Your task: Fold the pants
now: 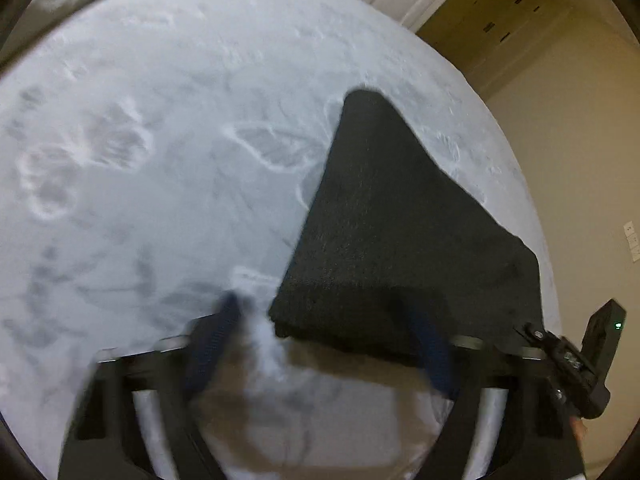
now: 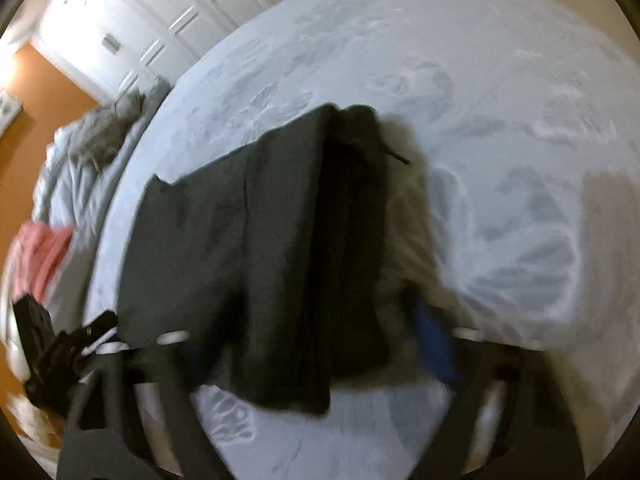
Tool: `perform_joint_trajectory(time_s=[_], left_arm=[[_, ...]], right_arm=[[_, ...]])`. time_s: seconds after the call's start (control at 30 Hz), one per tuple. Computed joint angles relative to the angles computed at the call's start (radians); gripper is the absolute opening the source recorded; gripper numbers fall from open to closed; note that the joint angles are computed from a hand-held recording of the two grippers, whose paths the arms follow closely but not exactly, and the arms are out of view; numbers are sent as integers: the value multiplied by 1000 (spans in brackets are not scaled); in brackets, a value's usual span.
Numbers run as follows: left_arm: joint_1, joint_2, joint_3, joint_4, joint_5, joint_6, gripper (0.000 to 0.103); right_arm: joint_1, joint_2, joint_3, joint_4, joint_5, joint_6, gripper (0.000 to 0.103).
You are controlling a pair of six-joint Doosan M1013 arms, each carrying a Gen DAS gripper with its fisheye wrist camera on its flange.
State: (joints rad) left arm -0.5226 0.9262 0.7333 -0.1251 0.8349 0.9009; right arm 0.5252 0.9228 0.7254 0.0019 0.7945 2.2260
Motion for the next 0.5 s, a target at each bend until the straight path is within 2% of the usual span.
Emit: perform_joint_trajectory(time_s=[0.03,0.07,0.1,0.13,0.17,0.2,0.27,0.3,0.33,0.37,0.4,0.47,0.5], left_arm=[[0,-3,5,-9,-16,0,31],[-3,-21,29,-12,-53,-5,25],[-7,-40,53,0,-88,-1,21],[-10,-57,76,1,-120,6,21],[-12,-75,105,-17,-160,21,21],[-14,-74,102,-21,-152,17,21],[-16,-29,33,-45,-53,30,25],[-22,-8,2,-13,-5,11,29],[-31,-8,5,32,-6,-8,33],[-47,-21,24,125,-29,-33,34],[-58,-26,26,192,-24,-48,38],[-76,-31,19,302,3,-82,38],[-78,-28,9,316,20,-88,43]], right_arm=[[9,3,-25,-45,15,-22,27],[20,-3,-39,-96,7,-55,25],[26,-21,-31,-115,-36,-109,25],[27,-35,-15,-126,-72,-125,25],[28,-40,-5,-166,-95,-114,25],[28,-29,-19,-228,-74,-82,29],[5,25,-64,-193,46,-36,38],[-5,22,-31,-155,41,-11,38],[-5,-5,19,-168,-17,36,40],[2,-28,54,-214,-22,95,49],[7,-37,62,-236,-2,112,52],[18,-69,104,-256,-17,101,52],[21,-78,114,-257,-23,87,52]])
